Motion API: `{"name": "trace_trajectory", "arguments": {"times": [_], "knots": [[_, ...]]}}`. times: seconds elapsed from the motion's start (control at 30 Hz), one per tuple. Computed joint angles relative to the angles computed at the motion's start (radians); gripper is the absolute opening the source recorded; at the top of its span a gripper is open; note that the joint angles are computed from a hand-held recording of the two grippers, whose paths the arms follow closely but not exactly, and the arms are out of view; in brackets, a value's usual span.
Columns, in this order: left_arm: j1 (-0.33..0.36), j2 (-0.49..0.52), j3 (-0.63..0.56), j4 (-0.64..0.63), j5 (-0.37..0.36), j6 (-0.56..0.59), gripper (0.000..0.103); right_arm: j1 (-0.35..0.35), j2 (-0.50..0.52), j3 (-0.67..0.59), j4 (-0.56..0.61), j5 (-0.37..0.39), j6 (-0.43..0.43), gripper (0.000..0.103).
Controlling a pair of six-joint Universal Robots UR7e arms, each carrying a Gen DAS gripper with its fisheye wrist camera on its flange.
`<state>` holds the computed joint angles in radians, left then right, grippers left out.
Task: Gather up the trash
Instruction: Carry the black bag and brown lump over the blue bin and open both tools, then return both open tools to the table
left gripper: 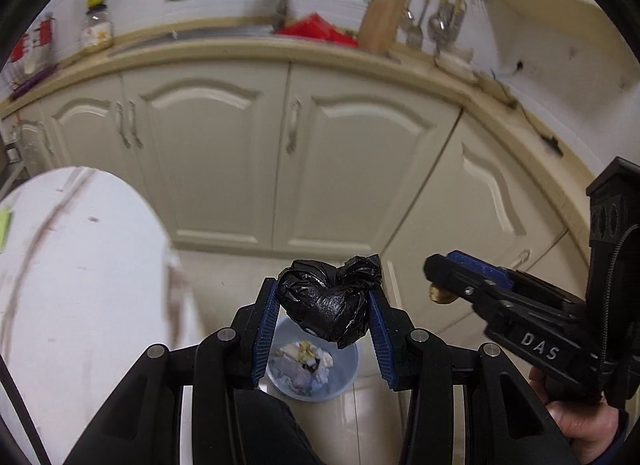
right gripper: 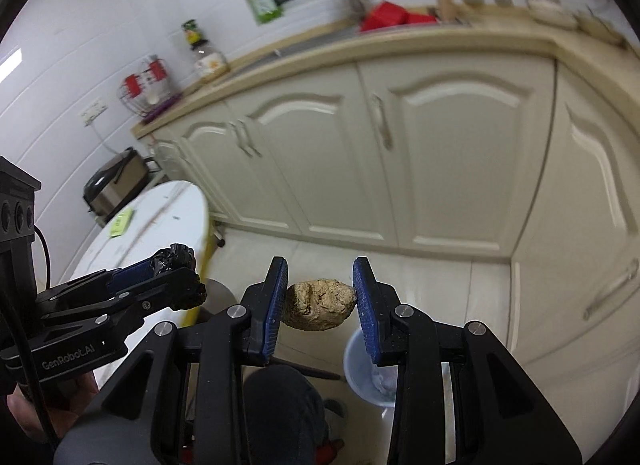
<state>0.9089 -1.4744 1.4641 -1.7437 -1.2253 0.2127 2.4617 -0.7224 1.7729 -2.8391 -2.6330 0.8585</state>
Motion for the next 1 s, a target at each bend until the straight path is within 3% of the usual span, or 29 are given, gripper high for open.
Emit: {"name": "trace_trajectory", "arguments": {"times": [0.23,0.53,0.63,0.7,0.73,0.77,0.93,1.0], "knots": [[0.018,0.123,0.008,-0.008,0.016,0.003,0.040,-0.086,-0.044,0.158,-0.119,0.083,0.063,0.032],[0.039,0.248,-0.017,-0.040,0.060,0.005,0.042,-0.196,-0.044,0.255,-0.289,0.182,0.026,0.033],[0.035,0.275,-0.017,-0.063,0.096,-0.010,0.062,-0.228,-0.035,0.261,-0.322,0.213,0.016,0.034],[0.027,0.275,0.004,-0.089,0.116,-0.028,0.075,-0.239,-0.032,0.266,-0.327,0.219,0.029,0.059],[0.026,0.280,0.010,-0.101,0.119,-0.034,0.076,-0.241,-0.034,0.273,-0.327,0.212,0.045,0.074],[0.025,0.282,0.012,-0.106,0.126,-0.038,0.077,-0.243,-0.033,0.283,-0.347,0.207,0.058,0.082],[0.020,0.259,0.019,-0.098,0.126,-0.059,0.077,-0.239,-0.043,0.304,-0.359,0.185,0.097,0.103],[0.016,0.245,0.022,-0.098,0.125,-0.060,0.077,-0.231,-0.050,0.300,-0.324,0.164,0.136,0.103]]}}
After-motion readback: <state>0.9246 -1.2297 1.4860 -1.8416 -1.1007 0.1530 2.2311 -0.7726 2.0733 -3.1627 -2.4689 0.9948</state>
